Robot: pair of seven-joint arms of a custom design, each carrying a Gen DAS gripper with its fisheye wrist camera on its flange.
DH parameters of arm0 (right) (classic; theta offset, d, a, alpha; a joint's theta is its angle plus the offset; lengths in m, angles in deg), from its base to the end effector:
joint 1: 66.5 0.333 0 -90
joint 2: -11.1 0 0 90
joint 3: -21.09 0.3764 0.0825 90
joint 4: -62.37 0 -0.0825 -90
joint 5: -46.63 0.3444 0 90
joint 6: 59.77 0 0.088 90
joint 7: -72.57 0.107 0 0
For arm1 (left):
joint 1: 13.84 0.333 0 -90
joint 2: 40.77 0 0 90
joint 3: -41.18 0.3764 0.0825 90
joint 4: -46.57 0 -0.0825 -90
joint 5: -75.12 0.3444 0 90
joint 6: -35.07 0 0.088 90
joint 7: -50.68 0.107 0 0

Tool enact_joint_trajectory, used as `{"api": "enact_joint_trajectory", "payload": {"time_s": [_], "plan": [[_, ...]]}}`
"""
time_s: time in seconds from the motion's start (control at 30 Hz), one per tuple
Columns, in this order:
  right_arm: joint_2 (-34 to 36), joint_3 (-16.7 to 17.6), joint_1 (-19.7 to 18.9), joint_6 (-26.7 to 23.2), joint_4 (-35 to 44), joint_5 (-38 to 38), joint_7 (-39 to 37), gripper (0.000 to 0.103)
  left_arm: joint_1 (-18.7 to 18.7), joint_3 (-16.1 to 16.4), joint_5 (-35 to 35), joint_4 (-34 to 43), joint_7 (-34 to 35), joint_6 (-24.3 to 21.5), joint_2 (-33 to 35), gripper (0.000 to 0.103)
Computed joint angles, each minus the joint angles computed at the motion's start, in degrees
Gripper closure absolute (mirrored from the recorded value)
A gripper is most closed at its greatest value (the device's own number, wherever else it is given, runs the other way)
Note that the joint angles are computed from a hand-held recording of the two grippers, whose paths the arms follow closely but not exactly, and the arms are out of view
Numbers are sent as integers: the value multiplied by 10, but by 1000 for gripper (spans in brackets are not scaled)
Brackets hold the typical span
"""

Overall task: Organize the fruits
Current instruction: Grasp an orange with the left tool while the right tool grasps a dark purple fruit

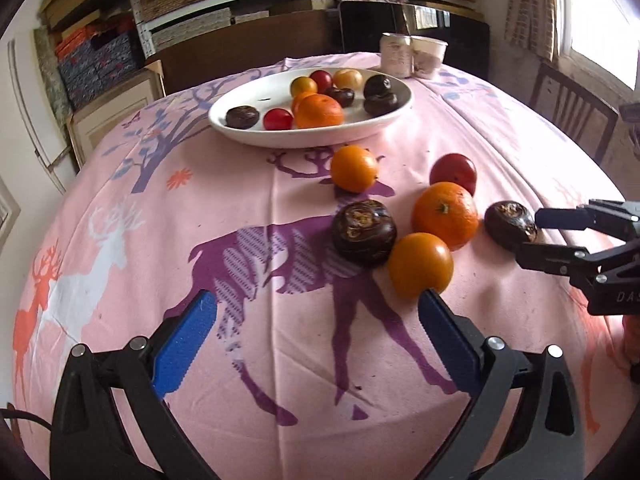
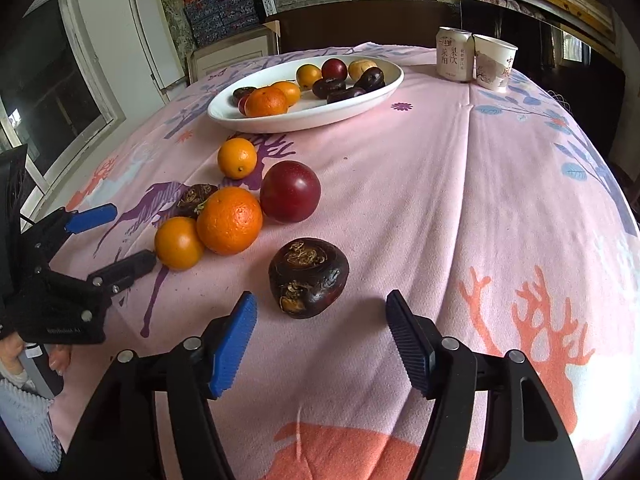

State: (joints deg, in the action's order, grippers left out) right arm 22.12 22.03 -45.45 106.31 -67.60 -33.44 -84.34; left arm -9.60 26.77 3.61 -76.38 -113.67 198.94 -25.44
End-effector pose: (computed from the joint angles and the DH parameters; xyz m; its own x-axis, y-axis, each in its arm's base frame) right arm 0.4608 0.2491 0.3805 -0.2149 -0.9616 -0.1707 -0.7509 0.2744 -0.6007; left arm 0.5683 -0.0403 0.3896 -0.7129 -0.6912 -0.1181 -0.4718 0.5974 -0.6485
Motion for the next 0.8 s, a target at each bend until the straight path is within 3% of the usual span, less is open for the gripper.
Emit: {"api": "enact_joint_trajectory", "payload": {"time_s": [0.13,0.2,0.27,0.37,0.43,0.57,0.7,0.8], "plan": [[0,-2,-4,15,1,-26,27,32,-5,-14,-80,-12,98,9,-15,4],[1,0,-6,17,2,-27,27,31,-13,-3,-78,-17,104,-14,-22,4],[1,0,-7,18,3,-29,29,31,-31,5,-63,-16,85,-1,-18,4],[1,1,-9,21,3,-38,40,30,-67,13,5,-3,-13,71,12,4],[2,2,-10,22,3,-43,45,30,-75,32,83,4,-113,58,22,4],[1,3,-13,23,3,-50,52,30,-29,3,55,17,-128,60,26,4],[2,7,-11,12,4,-27,29,29,-18,40,188,36,-283,-34,38,4],[6,6,-6,0,10,-4,0,29,-15,15,203,15,-273,20,35,4]]}}
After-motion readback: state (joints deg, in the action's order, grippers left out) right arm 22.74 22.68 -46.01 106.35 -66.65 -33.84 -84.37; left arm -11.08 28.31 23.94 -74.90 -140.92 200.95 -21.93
